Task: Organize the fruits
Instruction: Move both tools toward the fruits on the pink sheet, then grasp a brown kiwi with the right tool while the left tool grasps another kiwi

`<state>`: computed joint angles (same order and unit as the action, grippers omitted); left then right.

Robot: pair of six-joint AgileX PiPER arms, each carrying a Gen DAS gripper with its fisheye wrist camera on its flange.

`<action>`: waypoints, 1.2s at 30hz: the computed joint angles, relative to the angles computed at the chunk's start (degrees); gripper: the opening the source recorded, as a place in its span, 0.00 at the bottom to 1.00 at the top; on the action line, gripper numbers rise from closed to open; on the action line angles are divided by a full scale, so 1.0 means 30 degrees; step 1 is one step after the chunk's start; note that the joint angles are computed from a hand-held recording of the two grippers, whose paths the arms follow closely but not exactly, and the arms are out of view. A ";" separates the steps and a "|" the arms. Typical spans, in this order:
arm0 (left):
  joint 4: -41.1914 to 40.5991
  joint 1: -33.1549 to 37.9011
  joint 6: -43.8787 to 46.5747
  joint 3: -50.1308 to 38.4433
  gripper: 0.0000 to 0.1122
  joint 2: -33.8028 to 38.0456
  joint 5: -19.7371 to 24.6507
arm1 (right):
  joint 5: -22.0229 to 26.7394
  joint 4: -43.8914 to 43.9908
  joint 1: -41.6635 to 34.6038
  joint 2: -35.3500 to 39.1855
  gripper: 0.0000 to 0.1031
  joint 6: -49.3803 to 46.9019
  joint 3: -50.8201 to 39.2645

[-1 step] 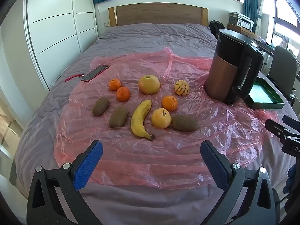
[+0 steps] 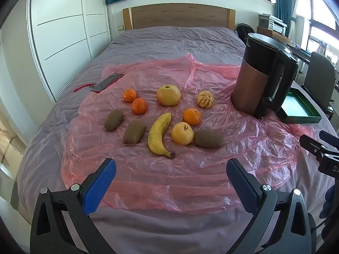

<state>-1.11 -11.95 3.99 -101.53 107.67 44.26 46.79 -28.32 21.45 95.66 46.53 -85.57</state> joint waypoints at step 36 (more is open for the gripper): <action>-0.5474 0.4181 0.4466 -0.6351 0.91 0.5221 0.6034 | 0.0171 0.7802 -0.0031 0.5150 1.00 -1.0582 -0.4864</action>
<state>-17.53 0.59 17.39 -120.59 123.33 62.36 47.30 -4.92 21.36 111.11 14.79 -100.16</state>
